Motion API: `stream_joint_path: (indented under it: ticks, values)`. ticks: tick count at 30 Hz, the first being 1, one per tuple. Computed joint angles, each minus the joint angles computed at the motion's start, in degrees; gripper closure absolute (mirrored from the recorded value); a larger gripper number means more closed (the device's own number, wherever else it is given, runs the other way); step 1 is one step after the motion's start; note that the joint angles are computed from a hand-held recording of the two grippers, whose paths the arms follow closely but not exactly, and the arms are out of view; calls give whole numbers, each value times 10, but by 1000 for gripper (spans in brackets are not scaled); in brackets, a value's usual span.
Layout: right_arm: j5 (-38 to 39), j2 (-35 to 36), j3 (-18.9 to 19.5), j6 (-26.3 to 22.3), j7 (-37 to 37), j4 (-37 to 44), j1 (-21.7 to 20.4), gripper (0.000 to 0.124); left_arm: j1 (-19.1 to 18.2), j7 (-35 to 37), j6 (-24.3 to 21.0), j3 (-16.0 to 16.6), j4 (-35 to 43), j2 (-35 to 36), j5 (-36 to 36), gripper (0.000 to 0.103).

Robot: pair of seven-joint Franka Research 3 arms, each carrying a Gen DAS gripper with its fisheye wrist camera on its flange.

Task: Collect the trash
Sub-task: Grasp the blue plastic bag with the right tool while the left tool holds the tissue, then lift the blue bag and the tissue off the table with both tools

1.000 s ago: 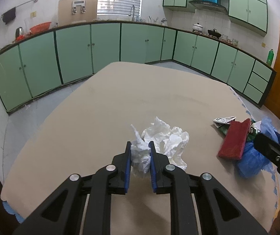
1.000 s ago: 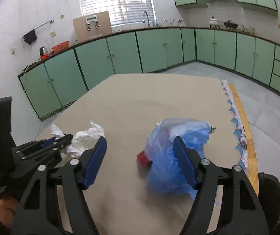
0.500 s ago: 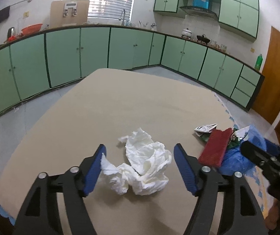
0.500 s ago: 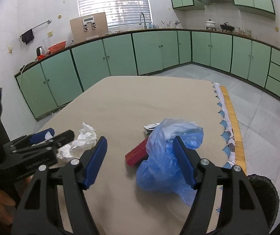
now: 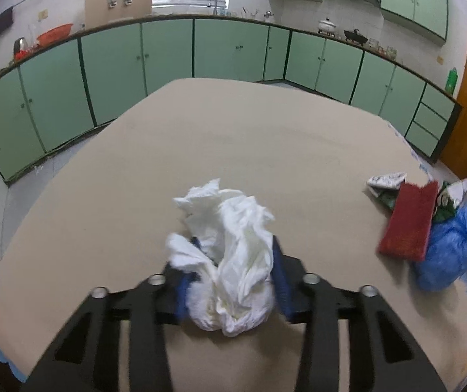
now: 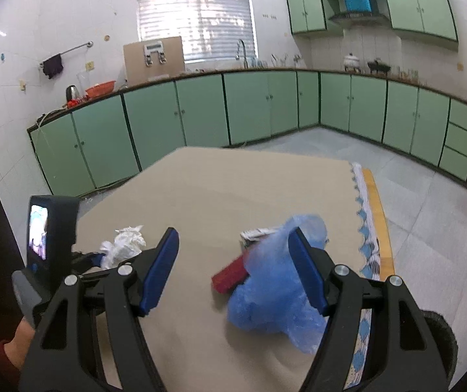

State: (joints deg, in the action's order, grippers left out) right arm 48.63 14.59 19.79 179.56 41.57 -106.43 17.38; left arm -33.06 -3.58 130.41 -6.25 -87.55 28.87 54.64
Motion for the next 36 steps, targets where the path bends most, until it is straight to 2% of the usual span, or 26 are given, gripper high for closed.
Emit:
stream_joint_path:
  ticks: [1,3,5,7,11,12,13,16,19,21,23,26,30,36]
  values:
    - [9,-2,9,-1,-12,0,-6,56,-1,-5,1,1,-2,-3,2,72]
    - [-6,-4,-6,-5,1,-1,7,56,-4,-20,-1,4,-6,-12,12,83]
    - [-39,-3,-33,-4,36,-4,29,54,-7,-33,1,4,-14,-23,28,84]
    - [-99,-2,-76,-2,97,-11,63,53,-7,-36,1,1,-17,-29,38,84]
    - [-251,7,-204,-8,256,-27,158,47,-5,-39,4,-7,-22,-34,46,85]
    - [-280,11,-228,-14,284,-29,174,47,-6,-38,4,-8,-20,-32,46,85]
    - [-290,15,-233,-20,297,-28,174,47,-5,-34,5,-10,-15,-28,45,85]
    - [-311,32,-224,-47,326,-14,159,47,-4,-20,12,-12,-5,-16,37,85]
    - [-313,53,-192,-61,334,4,124,48,-8,-6,15,-10,10,-4,28,85]
    - [-304,66,-157,-83,325,22,87,57,-12,3,13,-8,21,5,23,85]
    - [-263,79,-101,-110,289,42,35,66,-15,10,10,-4,30,11,19,85]
    - [-229,79,-70,-111,248,45,9,74,-19,15,9,0,34,12,16,85]
    - [-163,65,-30,-108,177,37,-25,78,-24,19,7,3,40,13,18,85]
    - [-71,25,-19,-114,78,18,-39,79,-34,20,5,5,51,12,31,85]
